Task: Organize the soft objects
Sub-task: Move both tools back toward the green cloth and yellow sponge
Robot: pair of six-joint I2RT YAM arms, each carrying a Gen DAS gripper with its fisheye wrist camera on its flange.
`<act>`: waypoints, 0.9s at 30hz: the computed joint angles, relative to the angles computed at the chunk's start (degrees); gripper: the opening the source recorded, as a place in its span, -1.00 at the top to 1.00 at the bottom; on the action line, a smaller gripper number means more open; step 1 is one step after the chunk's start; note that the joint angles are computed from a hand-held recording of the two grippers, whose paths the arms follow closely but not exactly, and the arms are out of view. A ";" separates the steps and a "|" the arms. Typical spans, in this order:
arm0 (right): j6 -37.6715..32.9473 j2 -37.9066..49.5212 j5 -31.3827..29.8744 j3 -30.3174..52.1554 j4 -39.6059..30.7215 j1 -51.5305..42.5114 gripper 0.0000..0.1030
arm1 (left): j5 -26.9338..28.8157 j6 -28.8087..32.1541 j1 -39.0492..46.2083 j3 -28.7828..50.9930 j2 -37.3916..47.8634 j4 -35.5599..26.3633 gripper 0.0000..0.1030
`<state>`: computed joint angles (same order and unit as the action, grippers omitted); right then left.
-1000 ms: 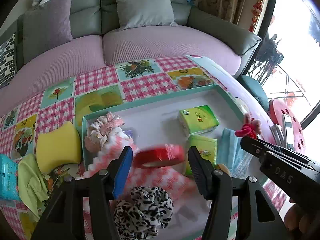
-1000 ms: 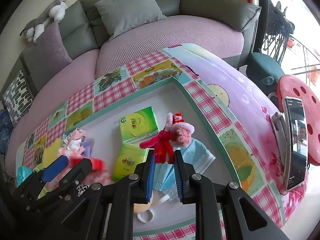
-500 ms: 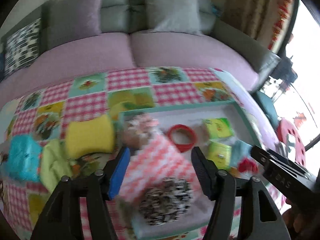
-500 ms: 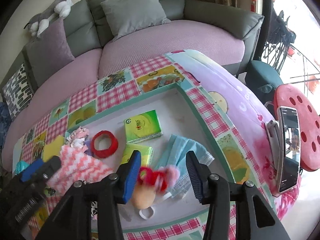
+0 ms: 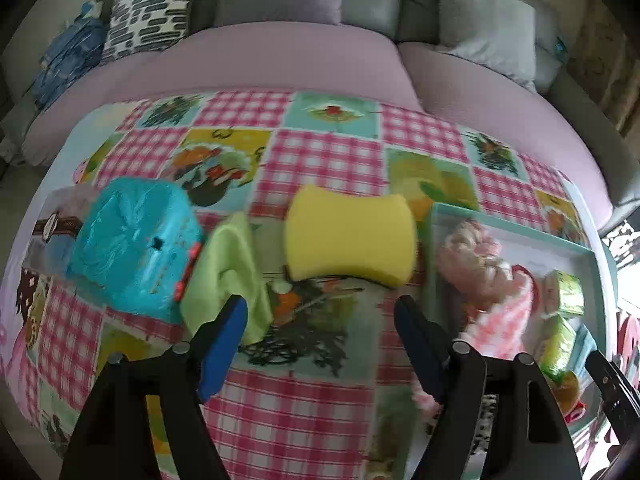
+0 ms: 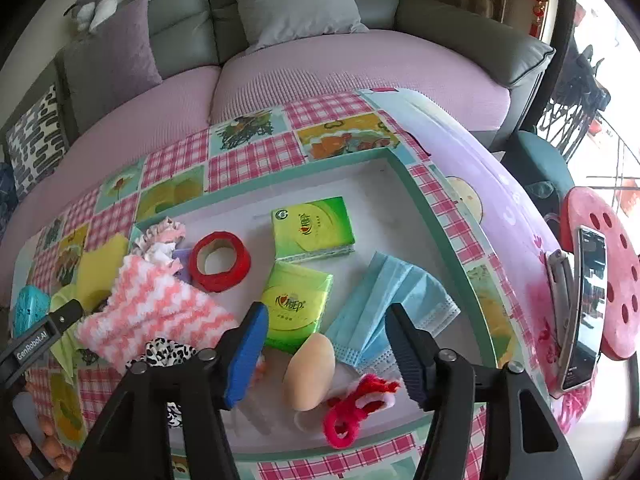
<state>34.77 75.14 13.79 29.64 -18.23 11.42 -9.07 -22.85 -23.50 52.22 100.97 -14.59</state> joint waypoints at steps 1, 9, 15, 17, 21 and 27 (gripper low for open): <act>0.15 0.39 0.23 0.24 -0.09 0.36 -0.51 | 0.10 -0.03 0.57 -0.23 0.03 0.16 -0.71; 1.43 1.75 1.59 1.81 0.25 4.13 -1.00 | 0.33 -0.26 2.96 -1.21 -0.63 0.90 -0.72; 1.17 2.82 1.27 3.35 1.61 7.80 -1.00 | 0.62 -0.01 4.39 -1.82 -0.93 1.25 -0.72; 1.34 3.74 1.37 4.12 1.53 8.83 -1.00 | 0.67 0.13 4.86 -2.09 -1.22 1.37 -0.72; 1.50 5.64 2.23 5.67 1.17 10.91 -1.00 | 2.30 0.54 5.89 -2.99 -2.15 1.79 -0.72; 2.42 7.32 2.31 7.41 0.94 13.38 -1.00 | 3.89 2.31 6.33 -4.02 -3.92 1.39 -0.72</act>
